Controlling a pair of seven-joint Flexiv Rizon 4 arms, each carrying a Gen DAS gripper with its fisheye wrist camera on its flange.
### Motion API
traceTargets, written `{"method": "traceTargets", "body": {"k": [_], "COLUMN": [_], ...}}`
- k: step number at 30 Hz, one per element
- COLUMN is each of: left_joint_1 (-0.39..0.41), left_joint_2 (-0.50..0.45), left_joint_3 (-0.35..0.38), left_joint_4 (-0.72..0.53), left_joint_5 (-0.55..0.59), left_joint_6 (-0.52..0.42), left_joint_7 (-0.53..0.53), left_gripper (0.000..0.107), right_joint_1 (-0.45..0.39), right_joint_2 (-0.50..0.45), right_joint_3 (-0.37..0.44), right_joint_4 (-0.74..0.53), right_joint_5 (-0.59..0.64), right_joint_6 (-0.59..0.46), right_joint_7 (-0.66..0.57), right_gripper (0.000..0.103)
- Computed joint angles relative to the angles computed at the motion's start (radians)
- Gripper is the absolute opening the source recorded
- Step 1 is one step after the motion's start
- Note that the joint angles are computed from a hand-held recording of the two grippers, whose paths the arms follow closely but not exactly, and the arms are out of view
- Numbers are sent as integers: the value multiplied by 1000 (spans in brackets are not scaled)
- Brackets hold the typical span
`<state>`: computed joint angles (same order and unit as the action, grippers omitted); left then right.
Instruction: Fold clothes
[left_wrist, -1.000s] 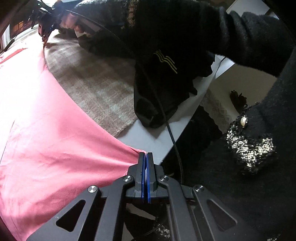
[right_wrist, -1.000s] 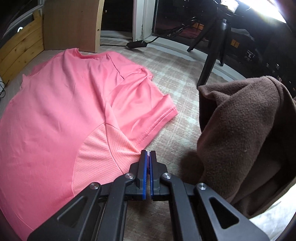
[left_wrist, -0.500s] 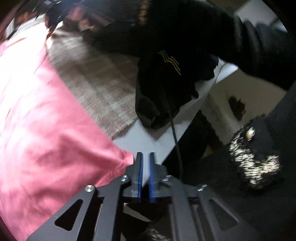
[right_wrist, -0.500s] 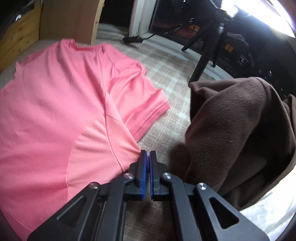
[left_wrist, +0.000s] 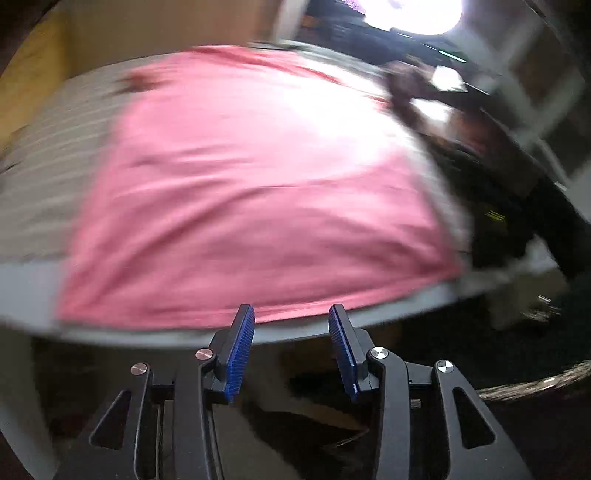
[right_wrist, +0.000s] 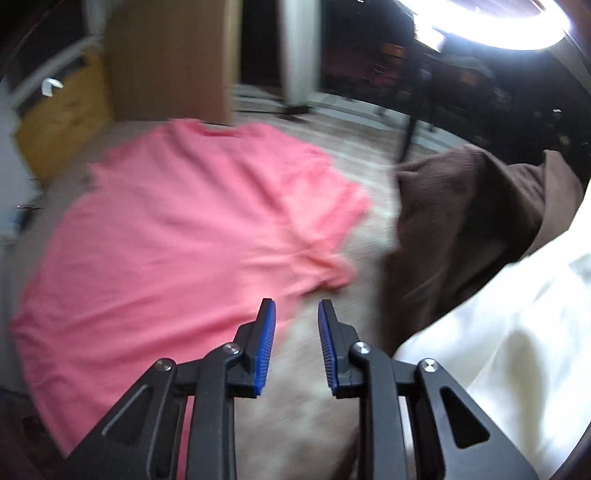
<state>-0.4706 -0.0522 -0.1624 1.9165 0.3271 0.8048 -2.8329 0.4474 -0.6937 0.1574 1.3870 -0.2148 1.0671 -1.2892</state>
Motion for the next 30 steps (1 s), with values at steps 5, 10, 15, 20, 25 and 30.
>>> {"method": "traceTargets", "body": {"k": [5, 10, 15, 20, 25, 30], "left_joint_1": [32, 83, 120, 160, 185, 195], "left_joint_2": [218, 293, 281, 285, 263, 262], "left_joint_3": [17, 72, 100, 85, 47, 28], "left_joint_4": [177, 344, 423, 476, 477, 479], "left_joint_5": [51, 4, -93, -159, -201, -198], "left_joint_6": [-156, 46, 165, 249, 281, 298], "left_joint_7": [-85, 62, 260, 378, 473, 485], "left_gripper": [40, 40, 40, 38, 38, 38], "right_joint_1": [58, 133, 199, 212, 198, 191], "right_joint_2": [134, 249, 327, 364, 374, 378], "right_joint_3": [22, 18, 1, 18, 53, 63], "right_joint_4": [234, 454, 598, 667, 687, 706], "right_joint_5": [8, -4, -88, -191, -215, -226], "right_joint_6": [56, 37, 15, -5, 5, 53], "right_joint_7": [87, 360, 682, 892, 966, 1004], "right_gripper": [27, 34, 35, 44, 44, 44]}}
